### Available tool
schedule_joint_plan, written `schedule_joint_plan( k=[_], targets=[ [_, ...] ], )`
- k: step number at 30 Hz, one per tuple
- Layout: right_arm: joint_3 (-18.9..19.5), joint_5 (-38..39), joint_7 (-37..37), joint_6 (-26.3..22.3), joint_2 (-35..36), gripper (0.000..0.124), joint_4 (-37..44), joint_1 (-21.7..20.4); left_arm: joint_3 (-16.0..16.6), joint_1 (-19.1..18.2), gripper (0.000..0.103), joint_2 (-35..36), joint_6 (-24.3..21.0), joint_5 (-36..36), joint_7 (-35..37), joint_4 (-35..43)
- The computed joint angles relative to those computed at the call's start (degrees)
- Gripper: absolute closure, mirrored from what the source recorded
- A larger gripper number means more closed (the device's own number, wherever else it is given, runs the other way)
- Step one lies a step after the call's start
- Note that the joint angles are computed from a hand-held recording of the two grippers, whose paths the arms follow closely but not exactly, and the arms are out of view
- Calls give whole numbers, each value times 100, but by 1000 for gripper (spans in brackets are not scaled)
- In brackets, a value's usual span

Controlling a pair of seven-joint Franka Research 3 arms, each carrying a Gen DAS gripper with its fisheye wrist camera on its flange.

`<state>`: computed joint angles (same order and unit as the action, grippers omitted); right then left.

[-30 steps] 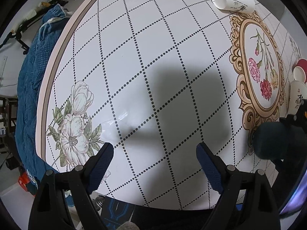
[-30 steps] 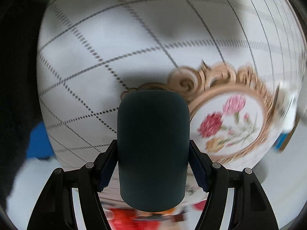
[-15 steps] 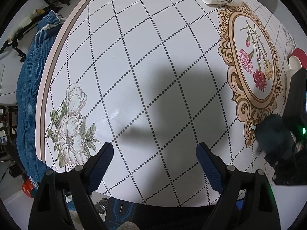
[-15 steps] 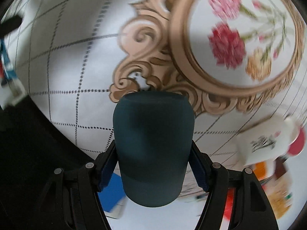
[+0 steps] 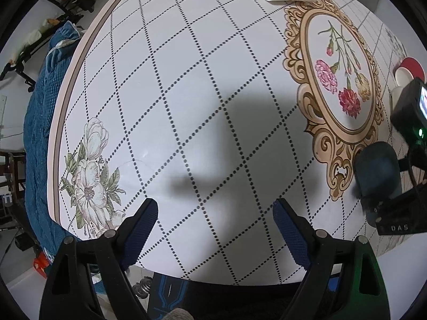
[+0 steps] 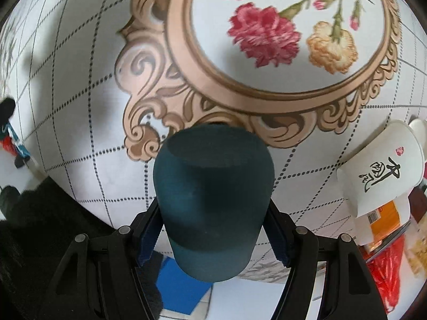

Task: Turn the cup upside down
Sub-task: 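Lift the green mug with the right gripper and turn it rim-down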

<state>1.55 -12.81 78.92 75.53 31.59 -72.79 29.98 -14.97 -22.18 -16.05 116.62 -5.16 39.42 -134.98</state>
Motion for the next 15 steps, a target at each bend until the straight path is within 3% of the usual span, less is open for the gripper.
schedule_joint_plan(
  k=[7, 15],
  targets=[
    [-126, -38, 23, 198, 208, 47, 402, -147, -104, -54, 15, 425, -59, 42, -95, 440],
    [-178, 41, -24, 894, -202, 52, -53, -447, -206, -88, 15, 925, -215, 210, -254, 1070]
  ],
)
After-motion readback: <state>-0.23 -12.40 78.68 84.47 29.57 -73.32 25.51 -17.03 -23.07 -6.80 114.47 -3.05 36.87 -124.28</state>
